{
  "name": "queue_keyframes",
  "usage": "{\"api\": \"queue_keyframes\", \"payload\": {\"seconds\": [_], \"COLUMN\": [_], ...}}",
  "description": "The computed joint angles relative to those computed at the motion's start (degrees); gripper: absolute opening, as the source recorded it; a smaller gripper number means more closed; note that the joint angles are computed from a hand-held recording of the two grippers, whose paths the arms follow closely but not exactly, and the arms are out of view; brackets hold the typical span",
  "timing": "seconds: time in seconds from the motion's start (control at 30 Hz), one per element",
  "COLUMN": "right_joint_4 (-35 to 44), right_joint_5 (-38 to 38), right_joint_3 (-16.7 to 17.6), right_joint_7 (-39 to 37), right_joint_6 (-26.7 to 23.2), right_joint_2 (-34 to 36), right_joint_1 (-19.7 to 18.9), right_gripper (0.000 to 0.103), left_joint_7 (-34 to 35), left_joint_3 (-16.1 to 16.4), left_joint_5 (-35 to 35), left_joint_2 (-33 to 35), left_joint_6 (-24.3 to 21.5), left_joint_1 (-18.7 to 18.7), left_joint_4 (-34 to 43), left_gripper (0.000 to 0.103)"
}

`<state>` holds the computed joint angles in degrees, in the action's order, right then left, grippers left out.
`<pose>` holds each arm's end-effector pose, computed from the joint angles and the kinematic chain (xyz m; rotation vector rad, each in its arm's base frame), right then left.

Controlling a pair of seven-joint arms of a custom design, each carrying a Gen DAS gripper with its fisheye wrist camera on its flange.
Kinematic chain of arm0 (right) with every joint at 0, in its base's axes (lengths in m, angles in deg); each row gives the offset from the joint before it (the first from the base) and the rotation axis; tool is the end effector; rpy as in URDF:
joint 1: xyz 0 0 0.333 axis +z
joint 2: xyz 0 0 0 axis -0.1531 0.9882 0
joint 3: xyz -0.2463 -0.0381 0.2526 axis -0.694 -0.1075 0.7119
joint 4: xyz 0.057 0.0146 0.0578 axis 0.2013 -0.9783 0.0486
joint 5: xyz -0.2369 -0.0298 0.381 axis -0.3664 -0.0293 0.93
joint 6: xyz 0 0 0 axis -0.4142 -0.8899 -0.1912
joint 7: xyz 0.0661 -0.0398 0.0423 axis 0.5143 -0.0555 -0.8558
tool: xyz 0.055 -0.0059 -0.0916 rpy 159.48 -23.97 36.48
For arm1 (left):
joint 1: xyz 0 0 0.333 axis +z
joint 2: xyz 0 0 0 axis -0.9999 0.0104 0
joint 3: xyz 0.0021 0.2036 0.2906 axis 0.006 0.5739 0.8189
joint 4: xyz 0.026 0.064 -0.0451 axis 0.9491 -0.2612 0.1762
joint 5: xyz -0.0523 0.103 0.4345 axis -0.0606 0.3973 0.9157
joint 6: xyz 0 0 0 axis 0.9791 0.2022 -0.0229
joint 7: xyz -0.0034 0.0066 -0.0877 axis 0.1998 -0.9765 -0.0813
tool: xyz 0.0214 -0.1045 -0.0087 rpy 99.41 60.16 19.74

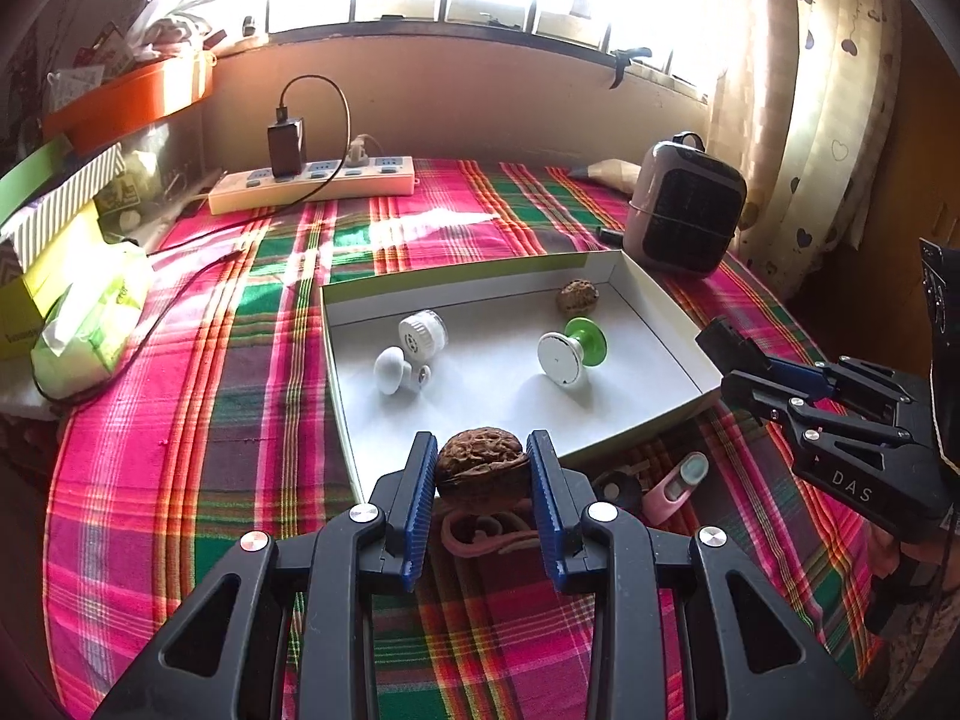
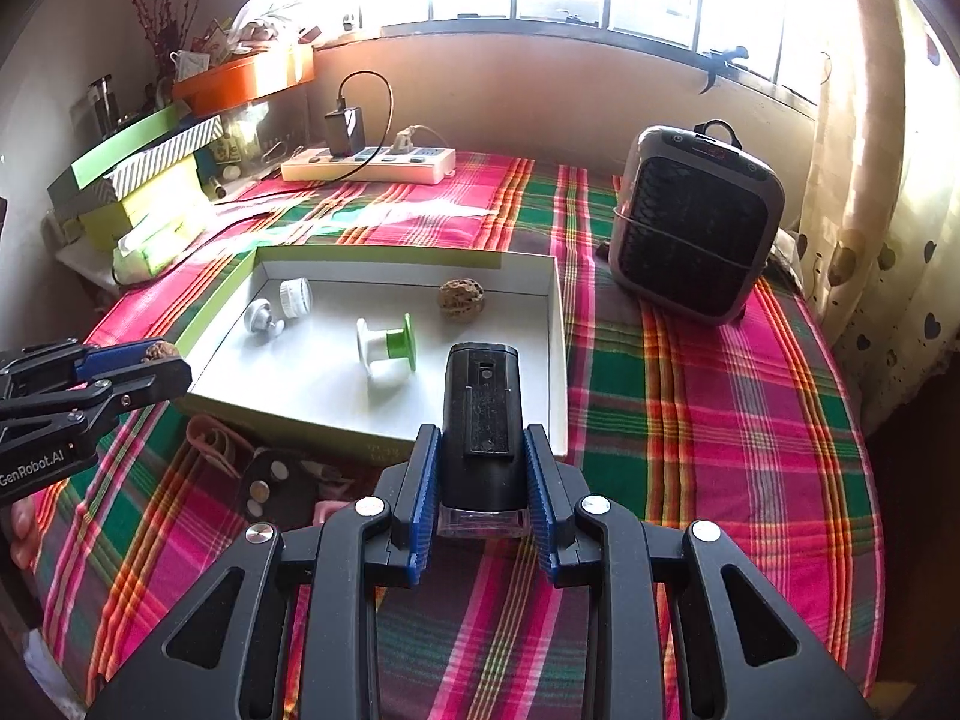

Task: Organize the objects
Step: 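Carry the black device with the right gripper while the left gripper carries the walnut into the tray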

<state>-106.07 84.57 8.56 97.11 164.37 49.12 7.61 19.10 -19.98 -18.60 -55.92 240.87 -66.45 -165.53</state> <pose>0.5589 0.2434 0.3953 -2.1864 1.0853 -0.4597 0.4567 -0.1396 0.4065 -1.9631 1.6042 -0.7903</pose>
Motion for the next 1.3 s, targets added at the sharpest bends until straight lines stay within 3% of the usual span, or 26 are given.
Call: {"api": "queue_keyframes", "payload": {"seconds": [0.37, 0.63, 0.87, 1.3], "right_joint_4": [6.53, 10.81, 13.86, 16.35], "right_joint_5": [-21.77, -32.98, -40.58, -46.61], "right_joint_3": [-2.13, -1.69, -1.47, -1.24], "right_joint_7": [18.94, 28.29, 34.58, 39.58], "right_joint_6": [-1.98, -3.59, -5.72, -7.3], "right_joint_2": [6.06, 10.0, 12.77, 15.17], "right_joint_1": [0.23, -0.96, -1.68, -1.94], "right_gripper": [0.029, 0.029, 0.029, 0.029], "left_joint_7": [-1.67, -5.93, -10.74, -19.87], "left_joint_3": [-1.35, -1.64, 0.0, 6.18], "left_joint_5": [3.67, 9.82, 15.92, 27.76], "left_joint_2": [3.84, 7.05, 9.61, 12.37], "left_joint_6": [-0.33, -1.08, -1.9, -4.0], "left_joint_1": [4.24, 6.25, 6.07, 1.61], "left_joint_4": [2.87, 5.0, 6.5, 8.87], "left_gripper": [0.029, 0.029, 0.029, 0.029]}}
